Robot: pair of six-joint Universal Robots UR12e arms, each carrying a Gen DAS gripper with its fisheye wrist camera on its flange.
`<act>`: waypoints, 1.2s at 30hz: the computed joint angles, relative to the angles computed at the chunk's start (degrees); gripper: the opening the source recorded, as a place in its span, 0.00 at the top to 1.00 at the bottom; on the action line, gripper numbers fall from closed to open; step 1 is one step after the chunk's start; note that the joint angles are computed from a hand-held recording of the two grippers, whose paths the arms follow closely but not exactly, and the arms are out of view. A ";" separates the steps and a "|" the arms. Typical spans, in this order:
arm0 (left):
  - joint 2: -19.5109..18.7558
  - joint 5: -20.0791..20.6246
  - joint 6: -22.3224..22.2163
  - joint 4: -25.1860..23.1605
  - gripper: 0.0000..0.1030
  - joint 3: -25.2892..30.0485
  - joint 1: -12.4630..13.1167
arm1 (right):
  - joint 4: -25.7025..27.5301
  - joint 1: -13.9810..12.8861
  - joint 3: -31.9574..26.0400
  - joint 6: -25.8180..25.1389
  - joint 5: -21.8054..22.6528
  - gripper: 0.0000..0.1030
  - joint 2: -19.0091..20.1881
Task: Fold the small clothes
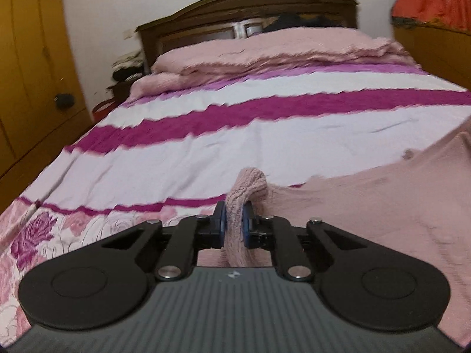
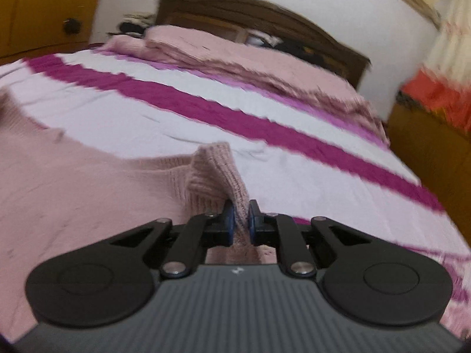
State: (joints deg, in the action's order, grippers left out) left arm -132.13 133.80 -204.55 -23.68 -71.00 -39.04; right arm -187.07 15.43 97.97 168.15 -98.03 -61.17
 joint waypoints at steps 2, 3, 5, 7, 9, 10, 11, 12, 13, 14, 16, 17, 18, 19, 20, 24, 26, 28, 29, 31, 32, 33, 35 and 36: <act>-0.46 0.22 -2.47 -3.44 0.88 0.49 0.44 | 3.60 -0.55 -1.00 3.87 0.27 0.86 0.43; -0.64 0.02 -3.29 -4.63 0.87 0.60 0.67 | 4.67 -0.62 -1.28 5.58 -0.18 0.85 0.71; -1.07 0.39 -4.09 -5.65 0.87 0.64 0.91 | 5.34 -0.82 -1.45 8.43 -0.35 0.81 1.21; -1.38 0.38 -3.56 -5.50 0.87 0.72 1.07 | 4.41 -0.89 -1.37 10.69 -1.02 0.65 1.54; -1.48 0.29 -3.07 -5.51 0.87 0.80 1.18 | 4.42 -1.24 -1.18 13.08 -1.19 0.52 1.36; -1.45 0.07 -3.06 -5.59 0.87 0.79 1.27 | 4.80 -1.63 -1.06 14.66 -0.47 0.47 1.11; -1.34 -0.26 -3.20 -5.50 0.87 0.67 1.36 | 5.08 -2.22 -0.62 16.44 1.10 0.47 0.64; -1.17 -0.51 -3.48 -5.37 0.86 0.41 1.40 | 5.34 -2.87 -0.15 18.30 2.87 0.47 0.14; -0.94 -0.83 -4.04 -5.40 0.83 0.21 1.47 | 5.42 -3.30 0.22 19.62 4.04 0.47 -0.26; -0.79 -0.80 -4.64 -5.65 0.78 0.20 1.46 | 5.40 -3.59 0.58 20.45 4.72 0.47 -0.68; -0.14 -1.27 -5.19 -5.35 0.74 -0.41 1.46 | 4.83 -3.84 1.18 20.73 5.35 0.47 -1.30; 0.25 -1.56 -5.27 -5.15 0.70 -0.81 1.40 | 4.60 -3.95 1.57 20.95 5.77 0.47 -1.73; 0.65 -2.23 -5.01 -4.52 0.67 -1.28 1.42 | 4.75 -4.11 2.00 21.99 6.41 0.47 -2.28; 1.11 -3.20 -4.42 -3.58 0.67 -1.90 1.45 | 5.12 -4.31 2.54 23.56 7.50 0.47 -2.97; 1.49 -3.90 -3.96 -3.05 0.65 -2.38 1.39 | 5.18 -4.50 3.07 24.63 8.89 0.47 -3.62; 2.75 -5.02 -3.31 -3.46 0.56 -3.41 0.89 | 3.77 -4.51 5.32 24.95 12.52 0.47 -5.59; 3.23 -4.92 -3.23 -3.57 0.50 -3.67 0.40 | 3.55 -4.49 6.20 25.05 14.19 0.47 -6.34; 3.88 -5.42 -3.67 -4.05 0.46 -3.99 -0.01 | 3.19 -4.48 7.32 24.97 15.46 0.47 -7.11; 4.19 -5.77 -4.22 -4.39 0.43 -4.15 -0.19 | 2.98 -4.33 7.87 24.80 15.49 0.47 -7.43; 4.81 -6.27 -5.50 -5.41 0.41 -4.40 -0.62 | 2.35 -4.06 8.85 24.40 14.81 0.47 -7.97; 5.05 -6.46 -5.88 -5.70 0.40 -4.50 -0.84 | 1.98 -3.87 9.37 24.41 14.24 0.47 -8.19; 5.34 -6.63 -6.15 -5.97 0.39 -4.67 -1.13 | 1.65 -3.75 9.81 24.78 13.81 0.47 -8.35; 5.81 -6.56 -6.69 -6.60 0.37 -4.89 -1.70 | 1.55 -3.81 10.80 26.29 14.09 0.47 -8.90; 5.94 -6.54 -7.04 -6.89 0.36 -4.93 -1.95 | 1.46 -4.02 11.40 27.43 14.81 0.47 -9.24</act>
State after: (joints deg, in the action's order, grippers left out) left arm -126.18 127.26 -211.60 -30.57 -75.92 -41.00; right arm -185.62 11.41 109.37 195.58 -83.22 -70.41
